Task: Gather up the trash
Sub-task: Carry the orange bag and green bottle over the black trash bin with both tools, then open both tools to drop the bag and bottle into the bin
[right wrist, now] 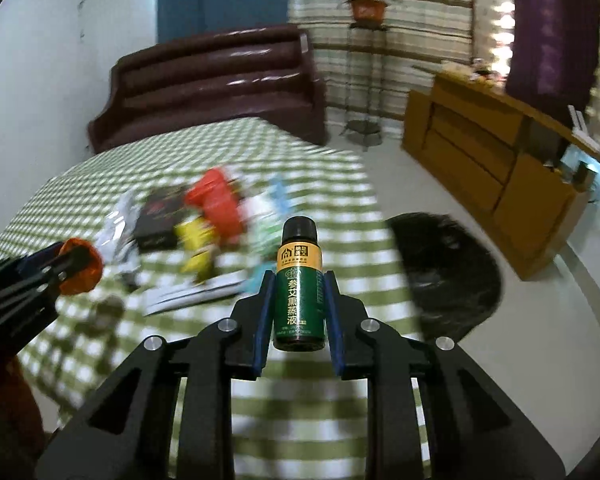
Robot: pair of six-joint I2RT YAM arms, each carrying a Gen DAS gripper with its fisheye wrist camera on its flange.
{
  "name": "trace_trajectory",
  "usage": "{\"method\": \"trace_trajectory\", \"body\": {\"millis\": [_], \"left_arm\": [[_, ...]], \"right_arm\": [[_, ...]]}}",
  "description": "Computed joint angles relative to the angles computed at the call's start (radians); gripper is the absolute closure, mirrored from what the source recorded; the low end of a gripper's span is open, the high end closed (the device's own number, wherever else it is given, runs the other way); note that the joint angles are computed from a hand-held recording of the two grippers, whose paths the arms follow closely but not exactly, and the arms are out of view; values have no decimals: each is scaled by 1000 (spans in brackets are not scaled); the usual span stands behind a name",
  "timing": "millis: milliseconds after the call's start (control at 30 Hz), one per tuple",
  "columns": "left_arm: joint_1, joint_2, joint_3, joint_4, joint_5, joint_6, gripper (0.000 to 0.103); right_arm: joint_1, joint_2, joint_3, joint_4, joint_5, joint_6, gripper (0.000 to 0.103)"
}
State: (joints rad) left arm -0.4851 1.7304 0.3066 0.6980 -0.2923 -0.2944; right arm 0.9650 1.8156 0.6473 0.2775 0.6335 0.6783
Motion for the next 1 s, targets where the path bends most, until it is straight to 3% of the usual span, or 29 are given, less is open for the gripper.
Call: {"method": "trace_trajectory", "body": {"millis": [367,733,1000], "left_arm": [[-219,175,349,-153,-60,-38,65],[-300,473,801,-360,-56,-22,65],[-309,637,1085,-540,-47,-21,65]], "right_arm": [[-335,-97,-194,213,-85,-172,80],[-592,37,-210,428,-271,-304,80],[-685,136,-163,480,-358,-327,80]]}}
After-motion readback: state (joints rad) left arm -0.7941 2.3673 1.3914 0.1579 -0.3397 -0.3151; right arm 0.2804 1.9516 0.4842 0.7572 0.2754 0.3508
